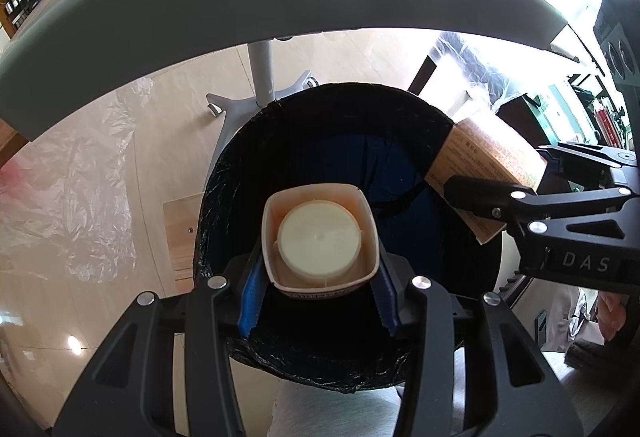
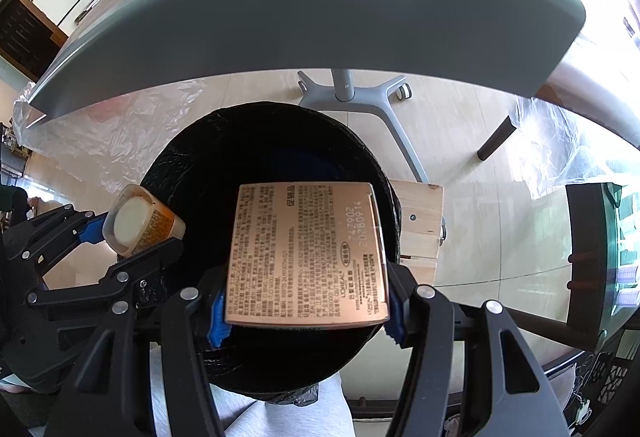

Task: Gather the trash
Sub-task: 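Open the right tool to drop the box while the left tool drops the cup, then grasp the blue plastic bag with the right tool while the left tool grasps the yellow cup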

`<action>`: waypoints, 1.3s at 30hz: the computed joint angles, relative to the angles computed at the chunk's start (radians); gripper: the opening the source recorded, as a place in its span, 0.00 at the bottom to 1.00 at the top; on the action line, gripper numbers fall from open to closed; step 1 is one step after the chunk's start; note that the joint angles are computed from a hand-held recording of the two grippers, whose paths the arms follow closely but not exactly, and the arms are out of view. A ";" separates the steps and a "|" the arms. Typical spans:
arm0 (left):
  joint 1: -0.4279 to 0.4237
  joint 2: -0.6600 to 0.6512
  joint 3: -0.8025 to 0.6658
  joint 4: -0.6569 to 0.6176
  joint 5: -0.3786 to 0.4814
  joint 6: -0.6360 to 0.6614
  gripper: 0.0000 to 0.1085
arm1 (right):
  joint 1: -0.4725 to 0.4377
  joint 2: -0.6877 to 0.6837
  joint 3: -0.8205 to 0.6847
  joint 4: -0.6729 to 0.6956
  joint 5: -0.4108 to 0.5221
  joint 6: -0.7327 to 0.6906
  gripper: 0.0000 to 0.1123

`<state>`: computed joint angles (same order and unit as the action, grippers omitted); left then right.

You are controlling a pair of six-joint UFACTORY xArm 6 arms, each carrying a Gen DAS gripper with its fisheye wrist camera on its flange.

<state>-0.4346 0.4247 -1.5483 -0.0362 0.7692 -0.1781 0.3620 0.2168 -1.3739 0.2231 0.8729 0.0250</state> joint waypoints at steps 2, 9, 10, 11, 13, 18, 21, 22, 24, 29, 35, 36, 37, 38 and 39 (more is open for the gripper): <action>0.001 0.002 -0.003 0.000 0.003 0.002 0.43 | -0.001 0.002 -0.002 0.002 0.001 0.001 0.50; -0.004 -0.001 0.003 0.017 -0.010 -0.001 0.58 | -0.008 0.006 -0.008 0.017 0.011 0.011 0.56; -0.006 -0.006 0.010 0.030 -0.022 -0.006 0.64 | -0.010 0.007 -0.011 0.007 0.014 0.023 0.62; -0.008 -0.012 0.017 0.041 -0.034 -0.010 0.64 | -0.012 0.007 -0.013 0.000 0.018 0.032 0.63; -0.009 -0.012 0.017 0.048 -0.039 -0.009 0.65 | -0.023 -0.001 -0.004 0.025 0.007 0.039 0.64; -0.007 -0.026 0.033 0.054 -0.060 -0.006 0.65 | -0.036 -0.030 0.019 0.055 -0.011 0.039 0.64; -0.009 -0.061 0.067 0.074 -0.101 0.000 0.65 | -0.040 -0.077 0.048 0.073 -0.041 0.015 0.64; -0.009 -0.079 0.083 0.085 -0.121 0.003 0.65 | -0.042 -0.093 0.054 0.076 -0.049 0.004 0.64; -0.010 -0.112 0.110 0.090 -0.161 0.021 0.65 | -0.048 -0.142 0.069 0.096 -0.079 -0.031 0.64; -0.008 -0.168 0.125 0.127 -0.266 0.023 0.83 | -0.065 -0.162 0.020 0.131 -0.122 -0.028 0.73; 0.010 -0.105 -0.026 0.202 -0.248 -0.038 0.90 | -0.079 -0.003 -0.237 0.127 -0.102 0.067 0.78; 0.014 -0.077 -0.071 0.209 -0.232 -0.043 0.90 | -0.080 0.023 -0.275 0.116 -0.096 0.073 0.78; 0.018 -0.052 -0.109 0.211 -0.218 -0.042 0.90 | -0.079 0.057 -0.324 0.095 -0.083 0.086 0.78; 0.018 -0.028 -0.145 0.225 -0.200 -0.051 0.90 | -0.074 0.121 -0.415 0.050 -0.062 0.126 0.78; 0.015 0.007 -0.199 0.250 -0.171 -0.062 0.90 | -0.071 0.176 -0.495 0.036 -0.032 0.151 0.78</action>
<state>-0.4195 0.4316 -1.7470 0.2136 0.5982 -0.2402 0.2909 0.3929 -1.8685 0.2593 0.8412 0.1764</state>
